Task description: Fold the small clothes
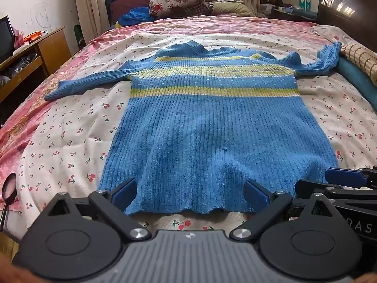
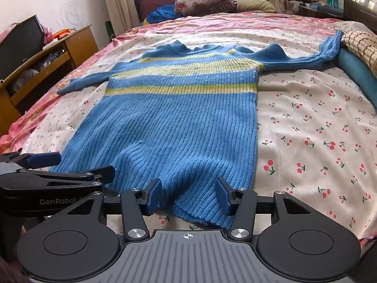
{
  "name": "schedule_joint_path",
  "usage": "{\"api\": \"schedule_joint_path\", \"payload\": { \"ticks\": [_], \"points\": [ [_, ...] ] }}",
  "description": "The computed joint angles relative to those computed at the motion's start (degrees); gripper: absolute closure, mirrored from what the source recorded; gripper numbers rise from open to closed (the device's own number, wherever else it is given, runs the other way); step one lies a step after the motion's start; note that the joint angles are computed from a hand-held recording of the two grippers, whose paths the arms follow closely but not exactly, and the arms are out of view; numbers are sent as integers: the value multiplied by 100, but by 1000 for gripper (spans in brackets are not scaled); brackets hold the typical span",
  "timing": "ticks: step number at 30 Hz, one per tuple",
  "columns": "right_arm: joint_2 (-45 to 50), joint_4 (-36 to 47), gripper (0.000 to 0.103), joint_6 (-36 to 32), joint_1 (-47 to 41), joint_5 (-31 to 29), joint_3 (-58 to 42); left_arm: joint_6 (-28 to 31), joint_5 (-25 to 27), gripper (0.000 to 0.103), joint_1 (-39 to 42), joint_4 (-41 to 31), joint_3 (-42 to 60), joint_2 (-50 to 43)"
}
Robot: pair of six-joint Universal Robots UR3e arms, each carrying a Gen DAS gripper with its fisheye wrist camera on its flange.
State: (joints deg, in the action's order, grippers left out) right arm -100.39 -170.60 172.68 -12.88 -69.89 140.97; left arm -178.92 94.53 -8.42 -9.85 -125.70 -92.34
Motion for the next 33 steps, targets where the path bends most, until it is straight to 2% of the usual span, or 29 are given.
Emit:
{"api": "schedule_joint_path", "payload": {
  "ticks": [10,11,20,33],
  "points": [
    [74,-91,52,34,80,-86,1,151,26,1,106,47,-40,57],
    [79,-97,52,41,93,-94,-3,75,267,1,-115,235,-37,-85],
    [105,-151,52,6,88,-86,33,145,507,1,-249,592,-138,-171],
    [148,-185,52,36,214,-227,3,135,506,1,-255,624,-146,-179]
  ]
}}
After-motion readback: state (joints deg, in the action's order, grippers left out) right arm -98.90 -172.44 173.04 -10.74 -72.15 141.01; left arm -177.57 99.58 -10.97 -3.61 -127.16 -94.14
